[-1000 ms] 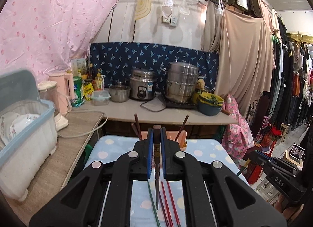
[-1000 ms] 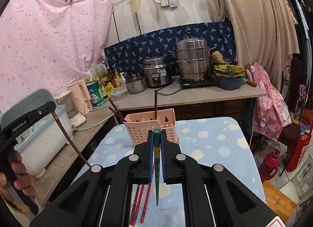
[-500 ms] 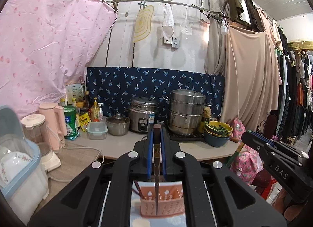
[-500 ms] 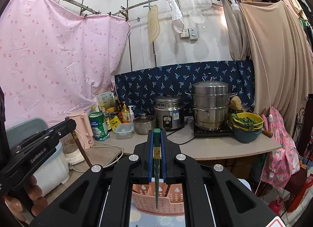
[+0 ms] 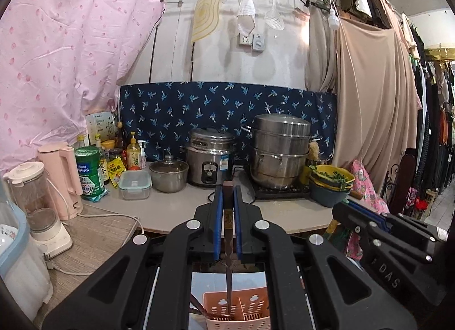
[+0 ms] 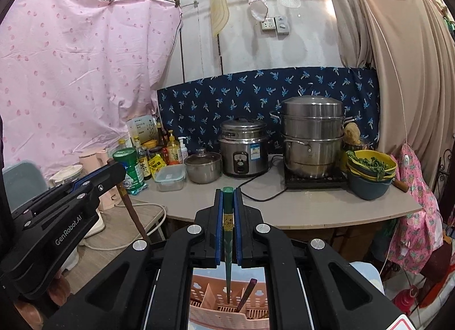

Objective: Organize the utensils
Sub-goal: 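Lift both held chopsticks and carry them above the pink basket, then open both tools to drop the chopsticks into the pink basket, then move both tools back down to the remaining chopsticks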

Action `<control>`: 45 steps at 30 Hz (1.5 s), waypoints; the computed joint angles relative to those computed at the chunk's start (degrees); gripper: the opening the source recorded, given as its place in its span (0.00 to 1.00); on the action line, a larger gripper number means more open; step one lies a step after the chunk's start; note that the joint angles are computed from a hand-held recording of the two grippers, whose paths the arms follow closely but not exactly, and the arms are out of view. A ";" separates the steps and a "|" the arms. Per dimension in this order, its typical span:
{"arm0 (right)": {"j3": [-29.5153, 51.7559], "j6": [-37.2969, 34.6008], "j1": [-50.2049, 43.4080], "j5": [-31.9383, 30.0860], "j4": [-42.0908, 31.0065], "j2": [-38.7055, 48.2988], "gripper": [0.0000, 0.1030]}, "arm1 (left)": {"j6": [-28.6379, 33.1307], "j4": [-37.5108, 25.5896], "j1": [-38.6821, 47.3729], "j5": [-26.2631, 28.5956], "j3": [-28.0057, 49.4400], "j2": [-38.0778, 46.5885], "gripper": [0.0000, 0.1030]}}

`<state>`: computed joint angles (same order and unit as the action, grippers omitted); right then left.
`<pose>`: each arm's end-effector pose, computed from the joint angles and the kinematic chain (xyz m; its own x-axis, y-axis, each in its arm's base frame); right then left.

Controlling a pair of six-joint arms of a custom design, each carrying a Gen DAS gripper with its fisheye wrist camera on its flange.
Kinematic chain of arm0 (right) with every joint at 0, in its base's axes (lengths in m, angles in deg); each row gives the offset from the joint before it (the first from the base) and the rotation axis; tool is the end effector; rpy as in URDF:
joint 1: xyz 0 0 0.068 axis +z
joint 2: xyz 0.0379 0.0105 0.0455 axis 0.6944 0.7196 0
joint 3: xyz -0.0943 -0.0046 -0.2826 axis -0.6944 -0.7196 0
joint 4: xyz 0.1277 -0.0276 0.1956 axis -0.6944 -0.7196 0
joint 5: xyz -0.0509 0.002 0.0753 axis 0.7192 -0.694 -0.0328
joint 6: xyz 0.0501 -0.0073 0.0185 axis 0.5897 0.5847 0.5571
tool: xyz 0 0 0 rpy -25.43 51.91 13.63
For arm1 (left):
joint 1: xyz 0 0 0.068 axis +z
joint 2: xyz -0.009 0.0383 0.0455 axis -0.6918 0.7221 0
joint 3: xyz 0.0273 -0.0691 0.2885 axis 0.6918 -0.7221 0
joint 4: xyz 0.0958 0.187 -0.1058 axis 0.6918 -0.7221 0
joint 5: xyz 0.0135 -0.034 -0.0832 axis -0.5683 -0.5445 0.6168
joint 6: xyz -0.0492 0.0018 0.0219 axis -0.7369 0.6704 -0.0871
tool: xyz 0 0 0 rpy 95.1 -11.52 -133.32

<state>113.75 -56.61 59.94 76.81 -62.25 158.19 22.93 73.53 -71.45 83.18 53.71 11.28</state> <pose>0.2851 0.0685 0.4276 -0.2848 0.1296 -0.9498 0.1295 0.9869 0.0959 0.3312 -0.1734 0.4348 -0.2156 0.0390 -0.9757 0.4443 0.8937 -0.0625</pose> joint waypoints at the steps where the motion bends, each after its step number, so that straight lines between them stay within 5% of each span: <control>1: -1.18 0.15 -0.35 -0.45 0.71 0.31 0.07 | 0.21 0.58 -0.13 -0.19 -0.50 0.52 0.07; 8: -7.43 0.94 -1.51 -1.92 3.02 1.12 0.07 | -0.06 2.63 -0.18 -0.13 -5.09 2.59 0.09; 13: -11.98 1.86 -0.50 -0.60 4.15 -1.84 0.17 | -1.12 3.90 -0.11 -1.08 -10.12 -0.20 0.37; 28: -23.77 8.71 10.75 8.96 -1.69 -16.35 0.29 | -1.74 3.18 0.91 -0.28 -29.41 -17.25 0.45; 37: -32.42 25.94 28.21 20.96 -14.92 -24.43 0.30 | -2.33 -0.29 1.91 0.53 -43.82 -28.65 0.45; 45: -36.79 50.86 45.30 27.26 -29.99 -24.60 0.30 | -4.53 -4.45 1.18 -0.18 -52.72 -36.28 0.45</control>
